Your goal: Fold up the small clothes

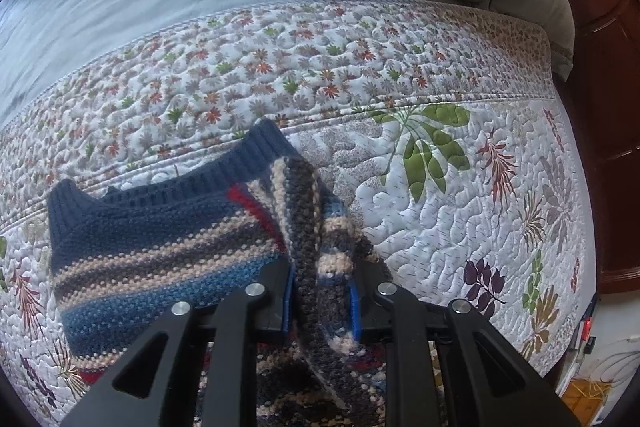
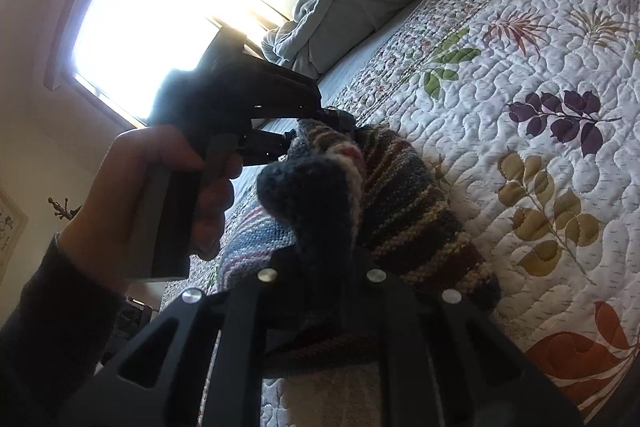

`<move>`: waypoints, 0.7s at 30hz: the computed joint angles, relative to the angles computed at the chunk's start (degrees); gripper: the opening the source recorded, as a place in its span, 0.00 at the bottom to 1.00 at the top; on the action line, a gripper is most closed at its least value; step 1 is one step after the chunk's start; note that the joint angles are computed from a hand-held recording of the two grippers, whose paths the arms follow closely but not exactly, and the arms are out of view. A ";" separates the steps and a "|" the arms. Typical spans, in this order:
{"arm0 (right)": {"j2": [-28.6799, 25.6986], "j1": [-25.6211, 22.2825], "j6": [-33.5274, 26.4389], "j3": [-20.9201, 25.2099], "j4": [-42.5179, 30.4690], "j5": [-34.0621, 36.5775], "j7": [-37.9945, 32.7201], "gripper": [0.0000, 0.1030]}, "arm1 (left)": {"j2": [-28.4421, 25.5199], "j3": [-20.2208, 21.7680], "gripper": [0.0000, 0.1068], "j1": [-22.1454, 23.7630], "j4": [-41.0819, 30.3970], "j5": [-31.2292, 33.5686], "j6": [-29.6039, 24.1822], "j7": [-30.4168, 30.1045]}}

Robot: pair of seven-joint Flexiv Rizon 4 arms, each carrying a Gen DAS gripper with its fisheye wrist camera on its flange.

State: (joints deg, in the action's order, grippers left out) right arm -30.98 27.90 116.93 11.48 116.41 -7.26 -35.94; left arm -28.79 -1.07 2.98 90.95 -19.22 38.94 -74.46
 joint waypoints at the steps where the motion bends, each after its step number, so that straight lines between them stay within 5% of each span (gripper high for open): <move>1: -0.35 -1.41 0.14 1.26 0.10 -0.95 0.58 0.10 | -0.03 -0.06 0.20 -0.02 0.24 -0.05 0.37 0.14; 11: -3.07 -10.34 2.49 8.21 1.69 -10.19 7.48 0.11 | 0.72 -0.41 0.30 -0.23 2.54 -0.96 3.33 1.15; 13: -3.78 -12.06 3.39 9.34 2.07 -12.58 9.68 0.11 | 1.35 -0.44 0.46 -0.27 2.98 -1.14 3.90 1.24; 16: -4.86 -15.29 4.24 11.25 2.87 -17.09 13.87 0.14 | 3.06 -0.95 0.54 0.27 4.26 -2.56 5.40 3.23; 18: -5.31 -18.27 2.87 12.71 3.50 -21.48 17.45 0.39 | 4.49 -0.92 0.54 0.89 5.08 -3.72 5.74 4.47; 21: -5.58 -22.16 3.48 13.88 4.95 -27.43 20.25 0.52 | 8.64 -0.91 0.55 2.10 9.43 -6.59 9.59 8.69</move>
State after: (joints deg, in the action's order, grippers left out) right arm -36.56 5.74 120.42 25.36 121.36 -34.69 -15.69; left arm -20.15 -1.99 5.08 100.37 -25.81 48.53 -65.77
